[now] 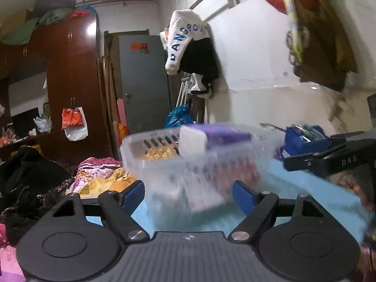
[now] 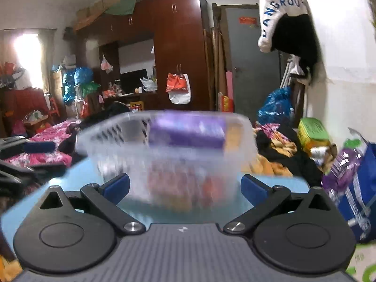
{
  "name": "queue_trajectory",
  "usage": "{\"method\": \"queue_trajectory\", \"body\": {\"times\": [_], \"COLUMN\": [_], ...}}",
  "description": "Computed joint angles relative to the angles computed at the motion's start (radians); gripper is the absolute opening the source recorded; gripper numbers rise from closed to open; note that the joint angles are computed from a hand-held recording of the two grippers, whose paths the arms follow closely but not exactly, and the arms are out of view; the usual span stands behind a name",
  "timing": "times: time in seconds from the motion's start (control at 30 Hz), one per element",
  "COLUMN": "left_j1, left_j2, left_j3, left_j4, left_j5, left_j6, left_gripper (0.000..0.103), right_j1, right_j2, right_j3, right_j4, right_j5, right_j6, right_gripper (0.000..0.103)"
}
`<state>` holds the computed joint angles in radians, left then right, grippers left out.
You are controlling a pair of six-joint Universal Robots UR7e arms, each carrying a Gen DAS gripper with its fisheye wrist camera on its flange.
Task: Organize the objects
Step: 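Grasp the clear plastic bag on the table with both tools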
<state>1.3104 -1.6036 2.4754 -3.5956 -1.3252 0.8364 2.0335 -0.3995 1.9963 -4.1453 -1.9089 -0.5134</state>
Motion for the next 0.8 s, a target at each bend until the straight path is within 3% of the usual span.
{"method": "queue_trajectory", "body": {"times": [0.13, 0.3, 0.57, 0.8], "left_j1": [0.056, 0.15, 0.239, 0.32], "left_j2": [-0.026, -0.04, -0.043, -0.058], "left_j3": [0.075, 0.069, 0.055, 0.038], "left_j4": [-0.081, -0.041, 0.006, 0.093], "left_j5": [-0.019, -0.043, -0.085, -0.195], "left_j6": [0.032, -0.006, 0.002, 0.045], "left_gripper": [0.085, 0.085, 0.085, 0.085], "right_j1": [-0.053, -0.043, -0.02, -0.044], "right_j2": [0.019, 0.074, 0.139, 0.141], "right_j3": [0.106, 0.141, 0.134, 0.126], "right_j4": [-0.127, -0.212, -0.238, -0.151], "right_j5": [0.061, 0.043, 0.133, 0.175], "right_j6": [0.113, 0.059, -0.038, -0.083], "right_gripper": [0.103, 0.103, 0.102, 0.08]}}
